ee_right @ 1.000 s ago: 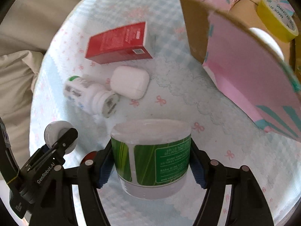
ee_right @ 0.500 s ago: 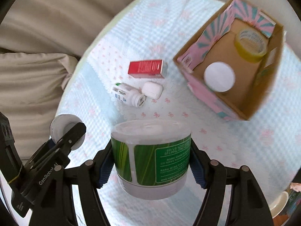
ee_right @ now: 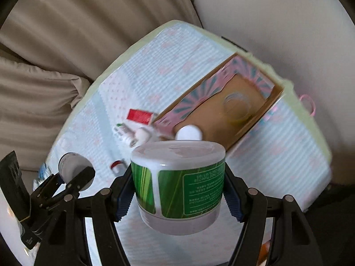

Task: Organize rigid objects
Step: 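Carry both jars into the cardboard box and release them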

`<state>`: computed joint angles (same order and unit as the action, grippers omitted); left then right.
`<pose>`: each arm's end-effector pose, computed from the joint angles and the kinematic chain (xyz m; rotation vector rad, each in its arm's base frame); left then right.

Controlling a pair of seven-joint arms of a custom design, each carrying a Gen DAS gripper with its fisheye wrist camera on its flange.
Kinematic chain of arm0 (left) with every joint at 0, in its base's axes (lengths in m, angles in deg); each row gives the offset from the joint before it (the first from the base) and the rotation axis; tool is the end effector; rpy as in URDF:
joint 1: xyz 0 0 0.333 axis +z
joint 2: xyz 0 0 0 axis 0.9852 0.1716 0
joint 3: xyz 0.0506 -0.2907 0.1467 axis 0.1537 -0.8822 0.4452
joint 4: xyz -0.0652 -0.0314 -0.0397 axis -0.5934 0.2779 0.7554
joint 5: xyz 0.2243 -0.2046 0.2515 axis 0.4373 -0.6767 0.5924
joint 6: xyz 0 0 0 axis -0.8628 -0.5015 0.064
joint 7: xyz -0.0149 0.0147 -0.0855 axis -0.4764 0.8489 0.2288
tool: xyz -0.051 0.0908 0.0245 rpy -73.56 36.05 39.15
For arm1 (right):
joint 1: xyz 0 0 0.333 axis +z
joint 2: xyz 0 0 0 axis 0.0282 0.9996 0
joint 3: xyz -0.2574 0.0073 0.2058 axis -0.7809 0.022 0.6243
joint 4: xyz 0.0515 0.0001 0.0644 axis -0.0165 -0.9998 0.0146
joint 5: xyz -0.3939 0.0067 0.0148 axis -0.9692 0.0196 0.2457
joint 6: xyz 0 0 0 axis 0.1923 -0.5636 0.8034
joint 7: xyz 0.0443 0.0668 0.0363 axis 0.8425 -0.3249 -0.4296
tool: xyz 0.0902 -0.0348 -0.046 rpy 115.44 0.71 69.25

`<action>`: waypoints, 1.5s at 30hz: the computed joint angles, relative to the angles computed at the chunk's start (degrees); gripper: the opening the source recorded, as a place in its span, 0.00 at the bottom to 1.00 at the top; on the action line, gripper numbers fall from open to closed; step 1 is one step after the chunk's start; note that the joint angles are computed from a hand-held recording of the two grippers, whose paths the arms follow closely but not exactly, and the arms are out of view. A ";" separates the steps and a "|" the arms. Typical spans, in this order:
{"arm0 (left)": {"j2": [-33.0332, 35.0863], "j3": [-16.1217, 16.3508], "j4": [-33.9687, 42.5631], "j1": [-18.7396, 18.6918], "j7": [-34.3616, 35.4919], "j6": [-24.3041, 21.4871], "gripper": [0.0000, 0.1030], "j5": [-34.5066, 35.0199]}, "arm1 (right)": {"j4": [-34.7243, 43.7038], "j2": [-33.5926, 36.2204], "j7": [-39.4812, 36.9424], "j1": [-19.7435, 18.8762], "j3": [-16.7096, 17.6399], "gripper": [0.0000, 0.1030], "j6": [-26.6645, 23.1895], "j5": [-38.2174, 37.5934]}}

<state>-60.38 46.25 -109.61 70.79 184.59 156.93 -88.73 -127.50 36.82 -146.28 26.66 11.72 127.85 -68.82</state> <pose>0.5540 -0.2368 0.6634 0.9163 -2.8800 0.7799 0.3951 0.3040 0.6891 -0.8029 2.6282 -0.2275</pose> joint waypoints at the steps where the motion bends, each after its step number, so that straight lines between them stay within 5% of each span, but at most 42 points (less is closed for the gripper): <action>1: -0.54 -0.39 -1.07 -0.49 -1.33 0.83 0.47 0.18 | -1.17 -1.38 -2.32 -0.01 -0.84 0.65 -0.54 0.53; 8: -0.70 -3.09 -5.18 -5.19 -13.96 6.59 0.47 4.70 | -15.02 -11.88 -18.81 -2.29 -7.20 0.65 5.15 6.96; 17: 5.35 -5.30 -5.70 -11.76 -28.14 10.80 0.47 12.00 | -25.04 -14.65 -40.97 -5.74 -12.51 0.65 10.31 13.89; 24: 10.83 -5.21 -4.03 -15.62 -34.97 9.41 0.47 18.18 | -30.62 -13.18 -53.51 -8.18 -15.16 0.65 16.15 19.63; 36: 16.27 -4.84 -0.50 -19.74 -37.55 6.57 0.49 24.58 | -35.23 -11.30 -63.22 -10.17 -17.00 0.65 21.75 29.63; 37: 16.28 -4.94 -0.41 -19.44 -37.30 6.88 0.50 23.63 | -35.42 -11.32 -63.55 -10.30 -17.12 0.65 22.32 30.45; 38: 15.84 -5.23 -0.89 -18.75 -36.68 7.80 0.63 21.63 | -35.48 -11.25 -63.67 -10.51 -17.05 0.65 22.65 30.80; 39: 15.58 -5.31 -0.90 -18.44 -36.42 8.14 0.94 20.62 | -35.46 -11.08 -63.69 -10.68 -17.07 0.66 22.82 31.25; 42: 14.92 -5.12 -0.93 -18.52 -35.78 8.21 1.00 21.13 | -35.45 -11.30 -60.46 -12.18 -16.31 0.98 22.67 31.26; 45: 13.75 -4.84 -1.66 -18.45 -35.15 7.51 1.00 22.31 | -35.74 -13.15 -55.97 -13.90 -14.61 1.00 22.92 27.47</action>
